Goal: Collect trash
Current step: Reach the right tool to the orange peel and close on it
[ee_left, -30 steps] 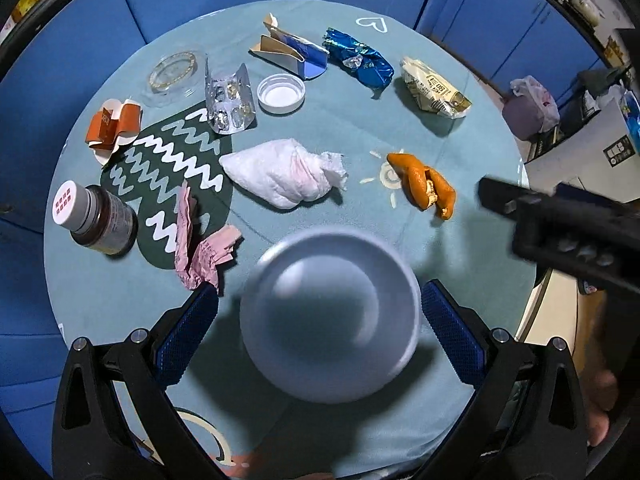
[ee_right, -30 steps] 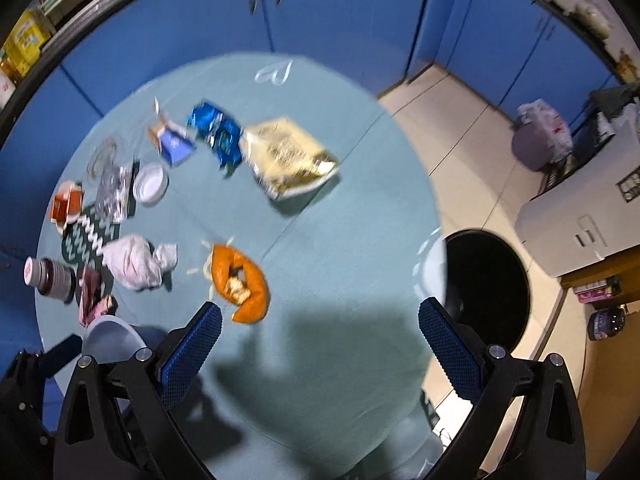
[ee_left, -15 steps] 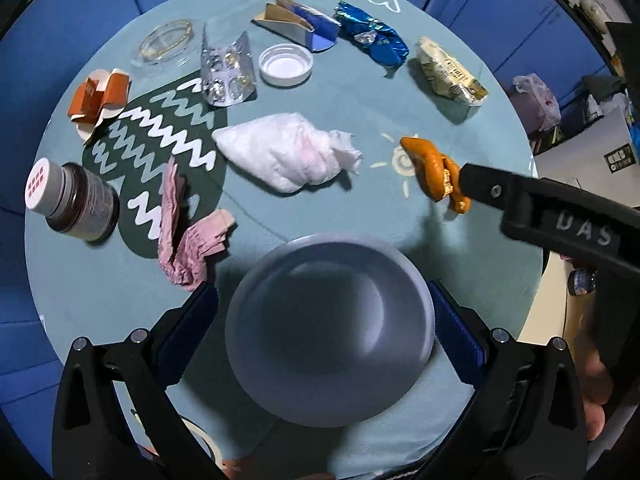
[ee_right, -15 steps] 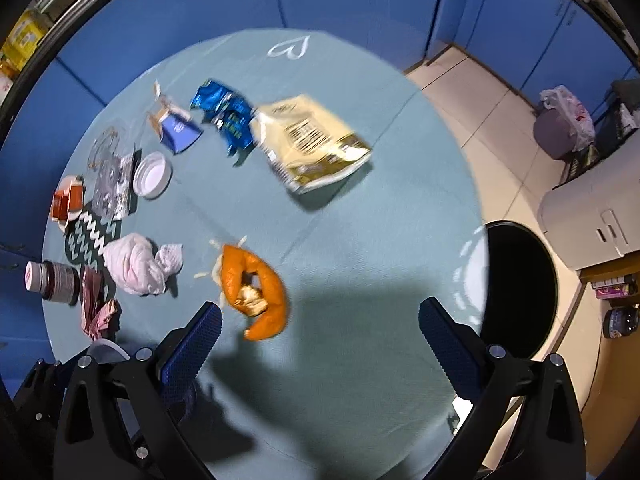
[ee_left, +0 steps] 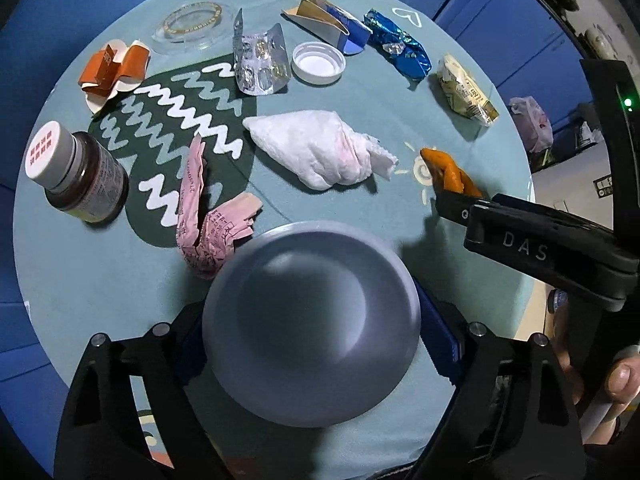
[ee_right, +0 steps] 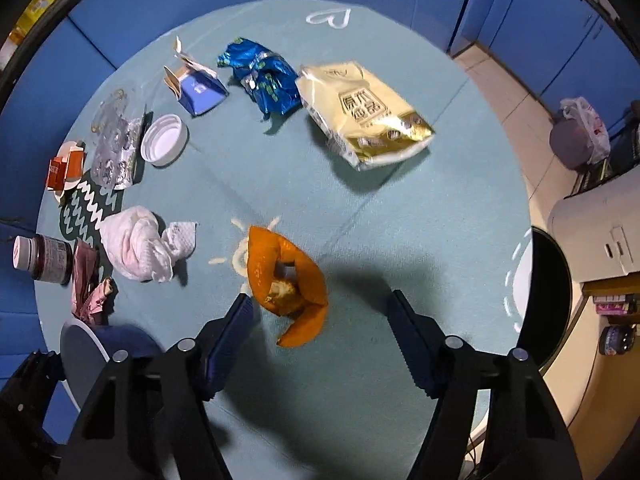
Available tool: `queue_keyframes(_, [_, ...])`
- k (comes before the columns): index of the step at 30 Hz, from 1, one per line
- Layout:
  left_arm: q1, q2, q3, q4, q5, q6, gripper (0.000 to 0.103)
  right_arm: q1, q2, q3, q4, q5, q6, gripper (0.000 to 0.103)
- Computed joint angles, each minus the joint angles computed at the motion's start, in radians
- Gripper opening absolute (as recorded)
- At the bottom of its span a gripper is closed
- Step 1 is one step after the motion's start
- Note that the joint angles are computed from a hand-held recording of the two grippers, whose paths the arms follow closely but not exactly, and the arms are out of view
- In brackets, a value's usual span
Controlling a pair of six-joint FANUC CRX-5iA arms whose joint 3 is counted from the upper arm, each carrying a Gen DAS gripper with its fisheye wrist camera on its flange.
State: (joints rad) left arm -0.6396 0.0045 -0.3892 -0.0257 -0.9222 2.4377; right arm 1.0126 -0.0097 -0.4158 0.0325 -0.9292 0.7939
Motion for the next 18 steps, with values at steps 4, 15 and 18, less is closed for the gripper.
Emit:
queue_keyframes(4, [-0.023,-0.03,-0.004,-0.027,-0.022,0.046,0.085,0.0,-0.009,-0.003,-0.01,0.017,0.009,0.045])
queue_keyframes(15, [-0.094,-0.103,0.019,-0.15,-0.11,0.159,0.085,0.033,-0.059,-0.029,0.039,0.024,-0.044,0.025])
queue_keyframes(18, [-0.11,-0.094,0.05,-0.181,-0.134,0.172,0.085,0.026,-0.087,-0.04,0.042,0.024,-0.052,0.025])
